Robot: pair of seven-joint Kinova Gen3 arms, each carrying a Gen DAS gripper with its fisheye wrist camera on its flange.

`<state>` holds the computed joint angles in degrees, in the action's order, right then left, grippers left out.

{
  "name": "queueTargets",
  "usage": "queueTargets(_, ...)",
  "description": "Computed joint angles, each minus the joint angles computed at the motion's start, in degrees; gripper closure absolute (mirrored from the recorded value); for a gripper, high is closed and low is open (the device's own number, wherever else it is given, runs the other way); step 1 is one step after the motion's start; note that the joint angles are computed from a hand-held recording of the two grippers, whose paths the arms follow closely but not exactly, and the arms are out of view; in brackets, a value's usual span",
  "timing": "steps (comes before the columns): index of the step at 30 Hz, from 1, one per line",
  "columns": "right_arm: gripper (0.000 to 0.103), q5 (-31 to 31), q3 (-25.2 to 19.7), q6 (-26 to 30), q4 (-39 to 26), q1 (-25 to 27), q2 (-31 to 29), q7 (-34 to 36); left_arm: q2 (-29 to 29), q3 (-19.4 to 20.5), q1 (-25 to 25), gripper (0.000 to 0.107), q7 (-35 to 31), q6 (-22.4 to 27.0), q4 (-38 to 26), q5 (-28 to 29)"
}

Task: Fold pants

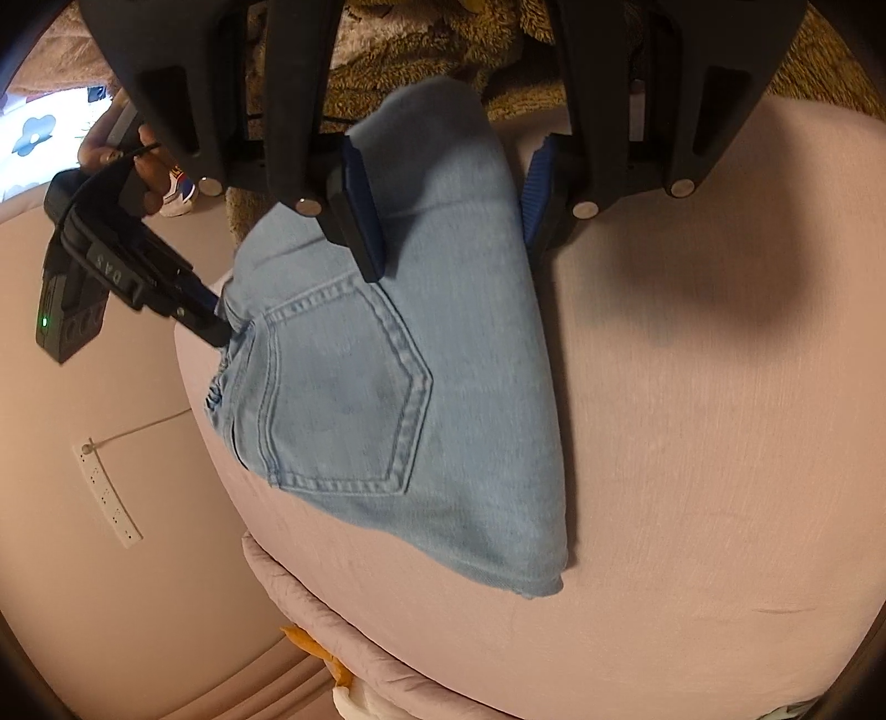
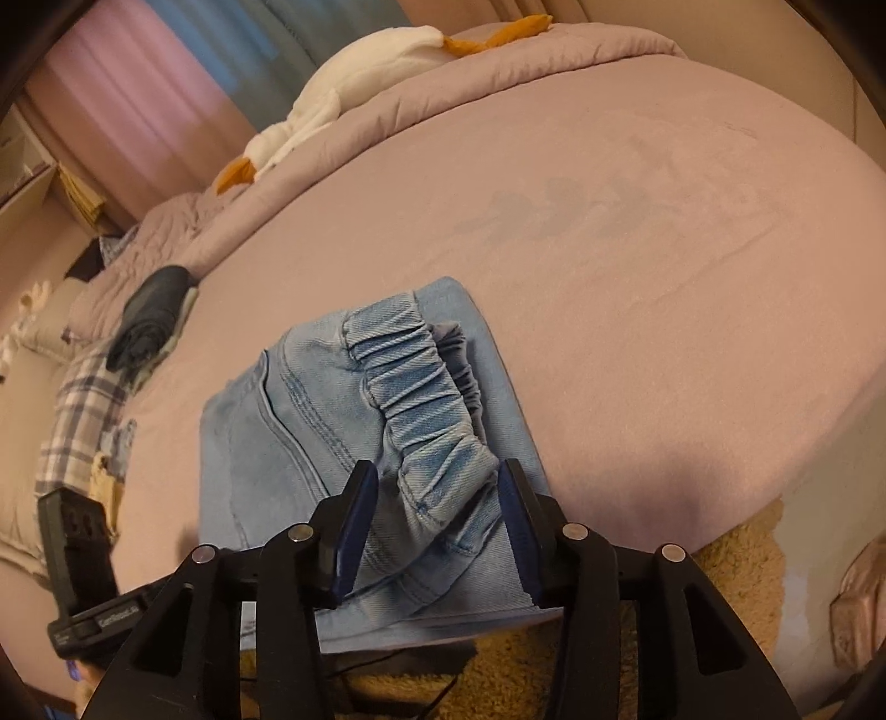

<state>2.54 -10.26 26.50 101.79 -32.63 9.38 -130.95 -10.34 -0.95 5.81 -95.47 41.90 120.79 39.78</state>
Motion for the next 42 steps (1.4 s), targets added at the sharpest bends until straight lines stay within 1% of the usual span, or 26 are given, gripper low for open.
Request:
queueTargets(2,0.056,2.15,-1.61,0.53,-0.73,0.98,0.40,-1.51,-0.11,0.69,0.12,0.062,1.11,0.18,-0.21,-1.04)
queueTargets(7,0.052,9.83,-13.36,1.80,-1.68,10.18,1.69,-7.96,-2.80,1.28,1.27,0.062,3.22,0.34,1.75,-2.73)
queueTargets(9,0.050,10.85,-16.37,2.43,-2.00,12.70,2.17,-8.33,-3.52,1.04,1.71,0.061,3.64,0.59,2.19,-2.99)
queueTargets(11,0.044,10.17,-16.39,2.86,-2.24,12.86,2.27,-7.55,-3.77,0.60,2.00,0.058,3.86,0.85,2.46,-2.71)
queueTargets(12,0.035,9.70,-17.54,3.34,-2.53,13.95,2.51,-7.10,-3.86,0.89,2.07,0.055,4.66,0.92,2.36,-2.90)
queueTargets(13,0.030,8.76,-17.79,3.30,-2.55,14.45,2.59,-6.24,-3.80,1.12,2.21,0.050,5.22,1.27,1.95,-3.37)
queueTargets(14,0.030,7.41,-17.32,2.60,-2.11,14.49,2.33,-4.92,-4.09,1.65,2.11,0.049,6.39,2.26,1.23,-4.77)
queueTargets(15,0.029,6.10,-15.93,2.33,-1.89,13.53,2.05,-3.77,-4.69,2.31,1.82,0.044,8.11,2.89,0.75,-6.56)
queueTargets(16,0.026,5.18,-14.57,2.07,-1.63,12.63,1.78,-2.95,-5.08,3.05,1.48,0.035,9.94,3.44,-0.13,-8.61)
queueTargets(17,0.024,4.62,-12.24,1.99,-1.36,10.87,1.35,-2.68,-5.25,3.30,1.49,0.030,10.84,3.42,-0.76,-9.78)
queueTargets(18,0.020,4.40,-10.65,1.83,-1.11,9.72,1.02,-2.75,-5.94,2.99,1.60,0.021,10.94,3.03,-1.01,-10.44)
queueTargets(19,0.019,3.67,-9.99,1.42,-0.72,9.62,0.63,-2.08,-5.97,2.44,1.89,0.014,10.53,2.14,-1.27,-10.41)
queueTargets(20,0.018,2.28,-10.10,0.80,-0.23,10.59,0.14,-0.48,-6.53,1.46,2.24,0.010,9.53,0.89,-1.00,-9.82)
queueTargets(21,0.018,0.22,-11.27,-0.26,0.29,12.51,0.05,1.78,-6.59,0.65,2.60,0.005,8.77,0.24,-0.86,-9.25)
queueTargets(24,0.015,-6.77,-17.54,-4.23,1.50,20.47,0.81,8.73,-4.17,-2.52,3.69,0.006,4.70,-0.54,-1.14,-5.39)
queueTargets(27,0.015,-13.30,-24.13,-4.23,0.65,28.22,3.12,15.61,-1.01,-3.63,2.57,0.006,1.23,-0.26,-0.71,-0.66)
queueTargets(28,0.015,-15.38,-25.35,-3.38,-0.06,29.59,4.00,17.86,-0.37,-4.29,2.58,0.006,-0.06,-0.23,-0.48,0.75)
queueTargets(29,0.015,-17.33,-26.22,-2.92,-0.56,30.51,5.01,20.17,0.21,-3.88,2.18,0.006,-0.97,-1.14,-0.10,1.87)
queueTargets(31,0.015,-20.90,-26.82,-1.94,-1.79,30.63,7.67,24.19,0.26,-2.05,1.25,0.006,-2.12,-2.72,-0.04,2.00)
queueTargets(34,0.012,-21.03,-21.86,-1.52,-2.74,25.78,8.62,25.67,2.37,-1.05,0.97,0.006,-4.74,-2.30,-1.91,2.11)
queueTargets(35,0.010,-22.00,-21.54,-1.15,-3.83,25.38,9.65,27.06,2.93,-0.93,0.48,0.006,-5.27,-1.98,-2.31,2.77)
queueTargets(37,0.009,-22.90,-22.94,-1.30,-5.09,26.42,11.19,29.53,4.26,-2.09,0.96,0.007,-6.47,-1.48,-3.06,5.14)
queueTargets(38,0.009,-22.15,-23.48,-1.04,-6.09,26.52,12.11,29.72,4.97,-2.10,0.83,0.007,-6.01,-0.76,-3.82,5.24)
queueTargets(39,0.009,-21.31,-24.73,-1.39,-6.46,27.32,12.77,29.46,5.32,-1.05,0.28,0.008,-4.88,-0.58,-4.40,4.41)
queueTargets(41,0.009,-20.25,-24.69,-2.06,-6.66,26.79,13.08,28.82,5.45,3.73,-2.91,0.014,-0.54,-0.67,-5.50,0.32)
queueTargets(42,0.016,-20.08,-23.55,-1.75,-6.72,25.61,12.66,28.78,5.08,6.38,-4.70,0.030,1.79,-1.23,-5.60,-2.01)
